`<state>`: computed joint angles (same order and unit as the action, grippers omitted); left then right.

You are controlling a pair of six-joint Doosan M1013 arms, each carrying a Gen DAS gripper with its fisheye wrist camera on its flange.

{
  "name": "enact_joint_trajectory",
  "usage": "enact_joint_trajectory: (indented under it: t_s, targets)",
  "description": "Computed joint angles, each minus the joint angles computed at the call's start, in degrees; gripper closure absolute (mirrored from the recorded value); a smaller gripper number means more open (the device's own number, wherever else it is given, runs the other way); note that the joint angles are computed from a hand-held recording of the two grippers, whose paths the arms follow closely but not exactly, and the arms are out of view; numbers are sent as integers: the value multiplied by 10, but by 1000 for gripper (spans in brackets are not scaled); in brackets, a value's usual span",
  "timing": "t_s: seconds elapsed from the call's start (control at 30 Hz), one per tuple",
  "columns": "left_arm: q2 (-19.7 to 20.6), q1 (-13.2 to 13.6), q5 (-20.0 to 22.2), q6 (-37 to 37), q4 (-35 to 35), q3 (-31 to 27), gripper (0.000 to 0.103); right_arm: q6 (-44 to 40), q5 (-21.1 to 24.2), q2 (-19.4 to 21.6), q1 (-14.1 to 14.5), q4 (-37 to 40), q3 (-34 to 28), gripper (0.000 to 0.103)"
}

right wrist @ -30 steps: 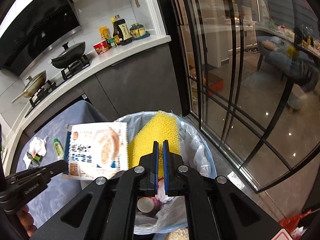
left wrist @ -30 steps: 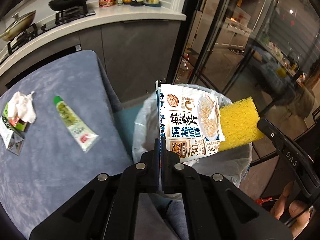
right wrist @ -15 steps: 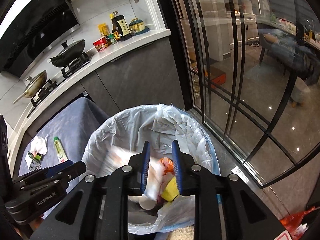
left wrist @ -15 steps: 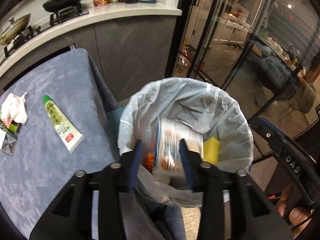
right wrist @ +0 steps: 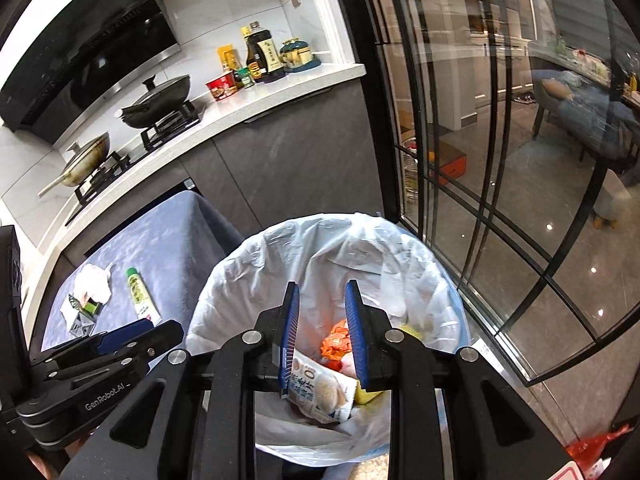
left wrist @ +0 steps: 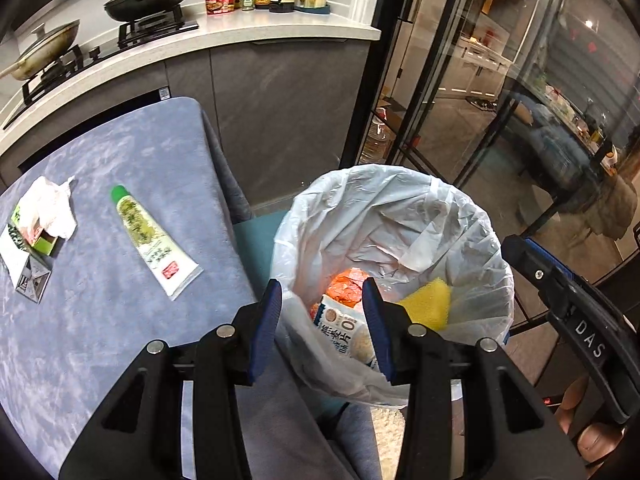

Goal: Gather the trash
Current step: 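Move both grippers back from the bin to the table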

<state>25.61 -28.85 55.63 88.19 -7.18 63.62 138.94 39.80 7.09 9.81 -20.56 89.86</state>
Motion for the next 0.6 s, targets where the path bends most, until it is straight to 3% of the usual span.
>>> enact_joint_trajectory:
  t_s: [0.47, 0.6]
  targets:
    - [-30, 46, -14, -55, 26, 38, 62, -62, 4, 32, 41, 31, -44, 79]
    - [-41, 69, -19, -103, 58, 55, 46, -97, 7, 51, 60, 50, -68, 79]
